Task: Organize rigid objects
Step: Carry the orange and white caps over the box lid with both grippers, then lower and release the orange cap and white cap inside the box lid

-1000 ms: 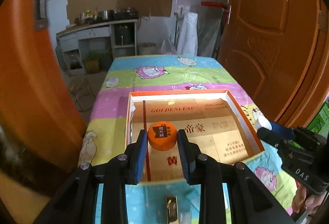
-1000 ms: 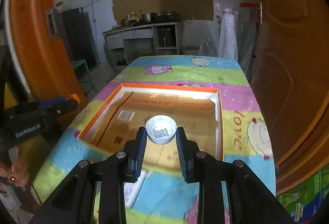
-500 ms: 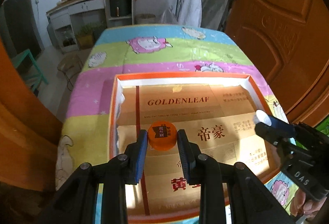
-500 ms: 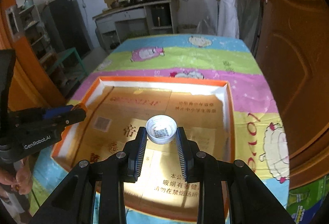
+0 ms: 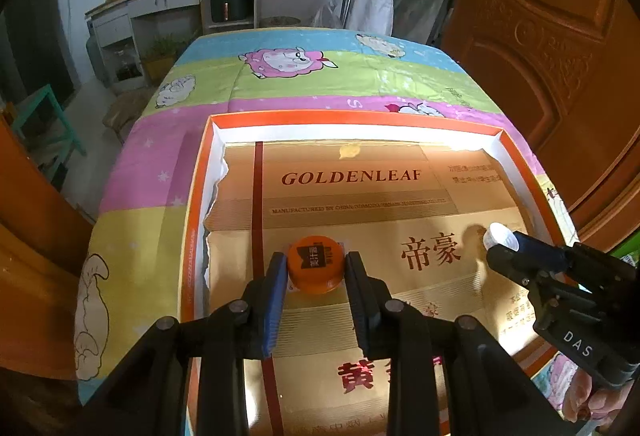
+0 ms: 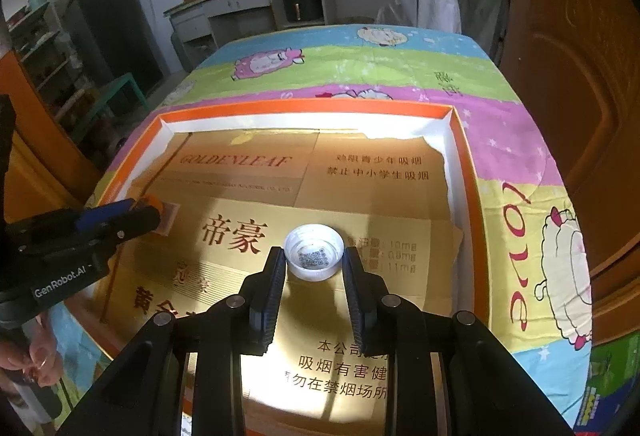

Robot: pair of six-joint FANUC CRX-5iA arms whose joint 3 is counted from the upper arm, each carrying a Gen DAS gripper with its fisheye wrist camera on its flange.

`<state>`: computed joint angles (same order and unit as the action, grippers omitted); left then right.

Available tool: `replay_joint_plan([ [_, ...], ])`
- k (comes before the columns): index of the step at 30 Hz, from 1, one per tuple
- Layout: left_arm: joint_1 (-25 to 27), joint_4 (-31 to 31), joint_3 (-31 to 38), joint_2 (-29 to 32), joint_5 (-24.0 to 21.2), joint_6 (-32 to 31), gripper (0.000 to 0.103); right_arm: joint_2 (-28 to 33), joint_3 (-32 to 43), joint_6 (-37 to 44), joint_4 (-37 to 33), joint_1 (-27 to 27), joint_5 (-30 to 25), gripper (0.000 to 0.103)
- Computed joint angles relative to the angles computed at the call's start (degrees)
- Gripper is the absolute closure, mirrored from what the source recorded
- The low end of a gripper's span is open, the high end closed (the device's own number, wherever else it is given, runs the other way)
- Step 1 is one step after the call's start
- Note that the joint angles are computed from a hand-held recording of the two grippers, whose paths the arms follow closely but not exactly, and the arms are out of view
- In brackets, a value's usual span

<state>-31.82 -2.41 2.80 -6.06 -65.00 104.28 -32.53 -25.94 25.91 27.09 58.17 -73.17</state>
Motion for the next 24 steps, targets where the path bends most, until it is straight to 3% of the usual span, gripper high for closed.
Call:
replay_joint_plan([
  [12, -3.1, -6.5, 0.6, 0.6, -0.2, -1.3, 0.071, 1.1, -1.3, -0.9, 2.9, 2.3, -2.3, 0.072],
  [17, -2.3, -5.2, -1.3, -1.2, 1.6, -1.1, 0.056, 0.2, -2.2, -2.9, 4.5, 4.4, -3.8, 0.072],
  [24, -0.6, -0.7, -5.5, -6.3, 5.4, -4.2, 0.045, -3.3, -4.5, -9.1, 8.9, 11.3, -7.5, 0.071],
])
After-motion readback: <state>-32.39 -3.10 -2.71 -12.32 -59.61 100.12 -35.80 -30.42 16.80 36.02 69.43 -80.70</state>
